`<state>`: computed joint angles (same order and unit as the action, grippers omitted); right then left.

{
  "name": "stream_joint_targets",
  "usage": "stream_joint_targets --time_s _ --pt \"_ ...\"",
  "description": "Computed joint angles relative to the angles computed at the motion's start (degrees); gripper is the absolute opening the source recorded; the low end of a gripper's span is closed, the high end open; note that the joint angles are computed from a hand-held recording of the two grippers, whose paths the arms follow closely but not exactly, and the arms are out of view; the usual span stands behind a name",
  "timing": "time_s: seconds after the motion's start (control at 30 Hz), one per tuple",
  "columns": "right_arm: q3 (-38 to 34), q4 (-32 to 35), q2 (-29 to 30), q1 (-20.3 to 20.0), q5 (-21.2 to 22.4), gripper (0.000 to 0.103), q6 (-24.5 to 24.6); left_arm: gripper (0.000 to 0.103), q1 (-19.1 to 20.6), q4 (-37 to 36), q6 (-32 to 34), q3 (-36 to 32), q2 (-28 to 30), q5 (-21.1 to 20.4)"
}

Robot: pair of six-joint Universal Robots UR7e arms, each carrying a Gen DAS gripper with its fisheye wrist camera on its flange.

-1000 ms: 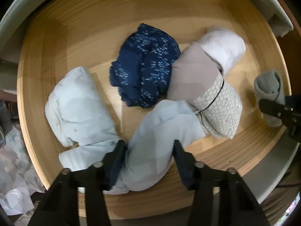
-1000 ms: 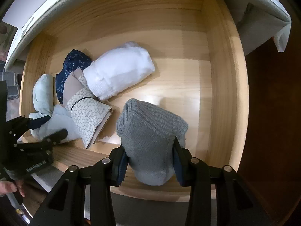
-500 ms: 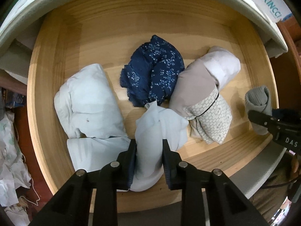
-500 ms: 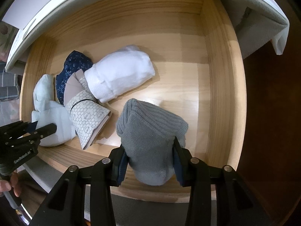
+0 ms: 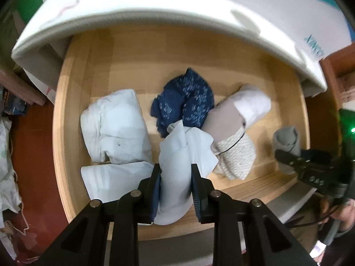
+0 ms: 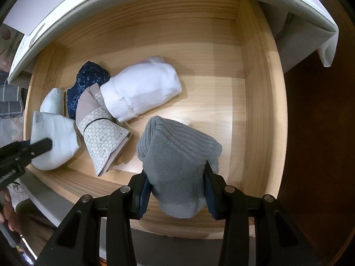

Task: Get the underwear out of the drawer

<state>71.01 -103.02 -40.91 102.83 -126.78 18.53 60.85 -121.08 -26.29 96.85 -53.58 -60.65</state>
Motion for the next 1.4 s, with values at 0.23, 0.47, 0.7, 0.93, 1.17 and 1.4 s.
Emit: stream_joint_targets --time_s 0.23,0.47,0.7,0.93,1.17,1.4 --pt "0.44 -0.60 -0.13 -0.09 -0.15 0.039 -0.35 0.023 -0.80 -0.77 -0.20 0.39 -2.74 0.23" --pt "1.02 -1.25 -0.49 -0.03 -0.24 0.039 -0.42 0.022 -1.53 -3.75 -0.55 1.54 -4.17 0.06" --pt "0.89 -1.14 -0.53 -0.02 -0.24 0.039 -0.55 0.022 -3.04 -4.89 -0.55 1.37 -5.23 1.46" --pt "0.69 -0.79 -0.30 0.20 -1.03 0.039 -0.17 0.022 -4.75 -5.90 0.27 1.00 -6.54 2.36" --pt "0.30 -0.32 0.18 0.43 -1.44 0.039 -0.04 0.022 -6.47 -5.76 0.59 -0.53 -8.26 3.03" --pt "0.39 -0.67 0.19 0.27 -1.13 0.039 -0.18 0.022 -8.64 -5.58 1.62 -3.84 -9.40 4.67"
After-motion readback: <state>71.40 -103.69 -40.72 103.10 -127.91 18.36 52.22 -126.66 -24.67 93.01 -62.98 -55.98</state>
